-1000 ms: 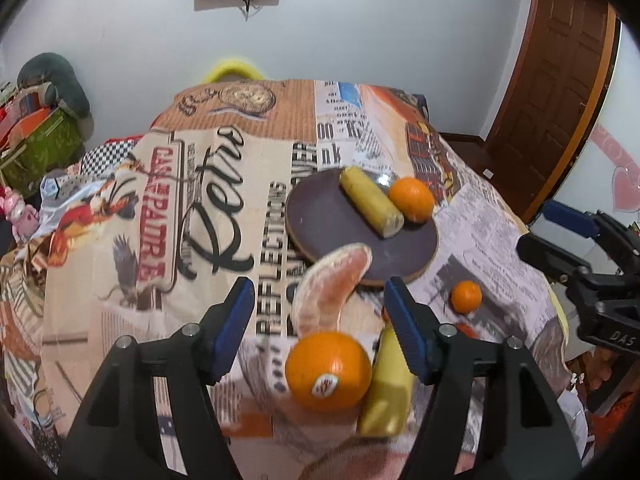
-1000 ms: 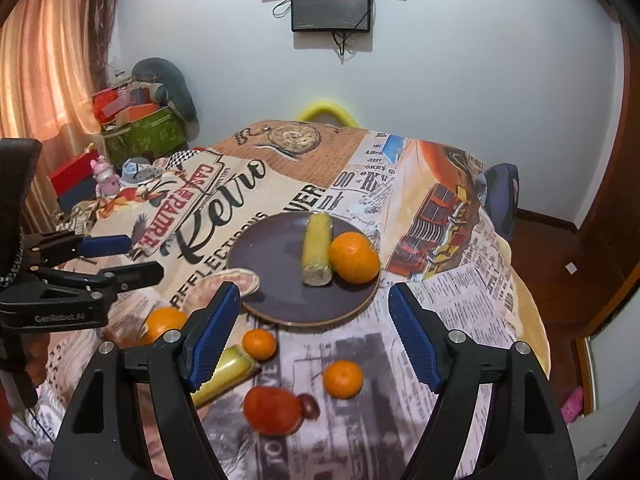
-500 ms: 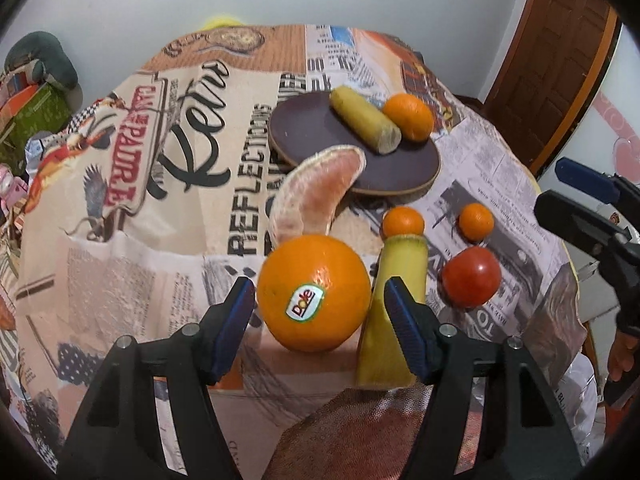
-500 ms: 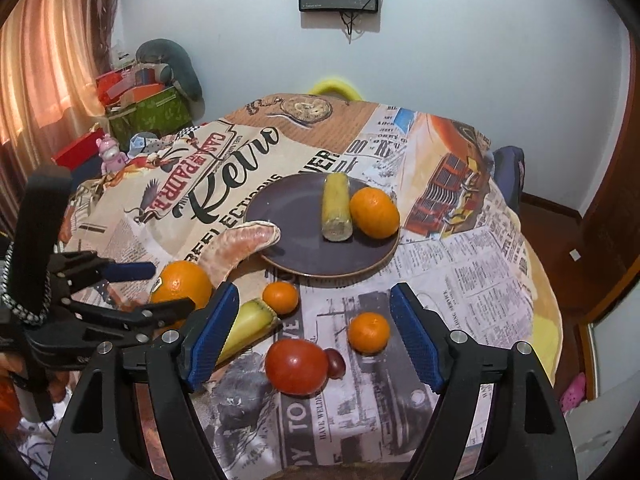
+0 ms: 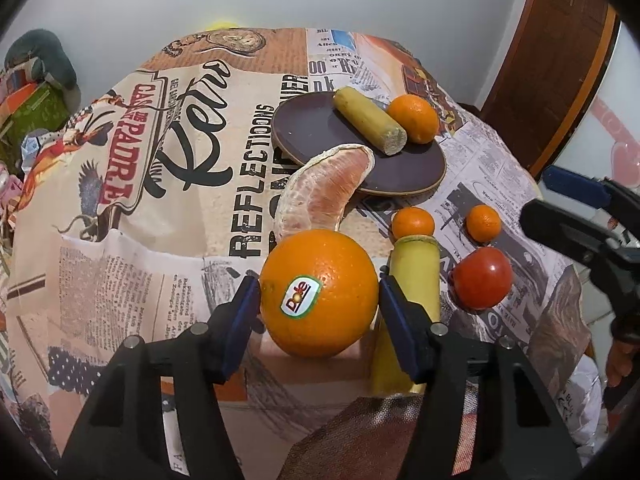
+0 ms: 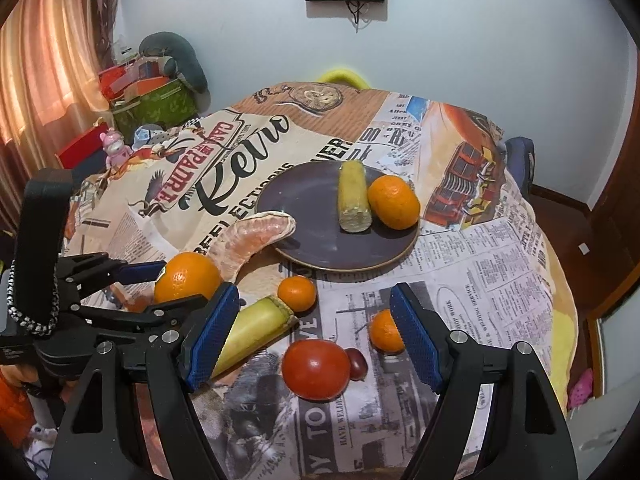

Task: Organize fruits
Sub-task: 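Grasp the Dole-sticker orange with the left tool while the right tool grasps the pomelo segment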

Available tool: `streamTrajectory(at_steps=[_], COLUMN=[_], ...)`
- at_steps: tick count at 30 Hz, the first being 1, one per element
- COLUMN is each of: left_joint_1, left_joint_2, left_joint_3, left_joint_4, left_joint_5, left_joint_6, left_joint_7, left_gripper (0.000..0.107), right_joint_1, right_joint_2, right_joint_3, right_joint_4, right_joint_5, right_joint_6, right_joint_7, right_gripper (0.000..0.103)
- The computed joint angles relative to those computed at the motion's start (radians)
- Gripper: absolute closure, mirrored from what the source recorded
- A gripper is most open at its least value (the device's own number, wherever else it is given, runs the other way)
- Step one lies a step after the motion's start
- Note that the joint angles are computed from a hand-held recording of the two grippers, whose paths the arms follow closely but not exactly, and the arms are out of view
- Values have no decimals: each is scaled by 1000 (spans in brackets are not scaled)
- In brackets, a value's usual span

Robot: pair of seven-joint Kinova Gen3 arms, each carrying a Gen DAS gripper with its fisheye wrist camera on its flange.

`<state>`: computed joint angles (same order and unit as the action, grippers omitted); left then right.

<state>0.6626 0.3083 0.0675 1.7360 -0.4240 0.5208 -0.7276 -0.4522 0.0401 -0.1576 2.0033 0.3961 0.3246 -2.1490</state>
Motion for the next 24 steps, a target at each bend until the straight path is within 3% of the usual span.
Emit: streamTrajectory(at_steps=[8,16,24], left_joint_1=[-13,-77,-145], left_joint_2=[-70,-136,-161], left_joint_3=[-25,-16,3], left_joint_4=[77,150,204], left_joint_5=[-47,-129,-133], left_joint_6=[-41,-71,-138], left_joint_7=[78,151,153], left_gripper=[49,51,51], right_joint_1=[-53,-76,-87], right_joint_2=[62,170,265], right_joint_3=[8,15,26], right_joint_4=[-59,-159,-261], right_joint_5=[19,-133,-258], right_joint_6=[31,52,111], right_joint_7=[-17,88,146], right_gripper=[28,28,28])
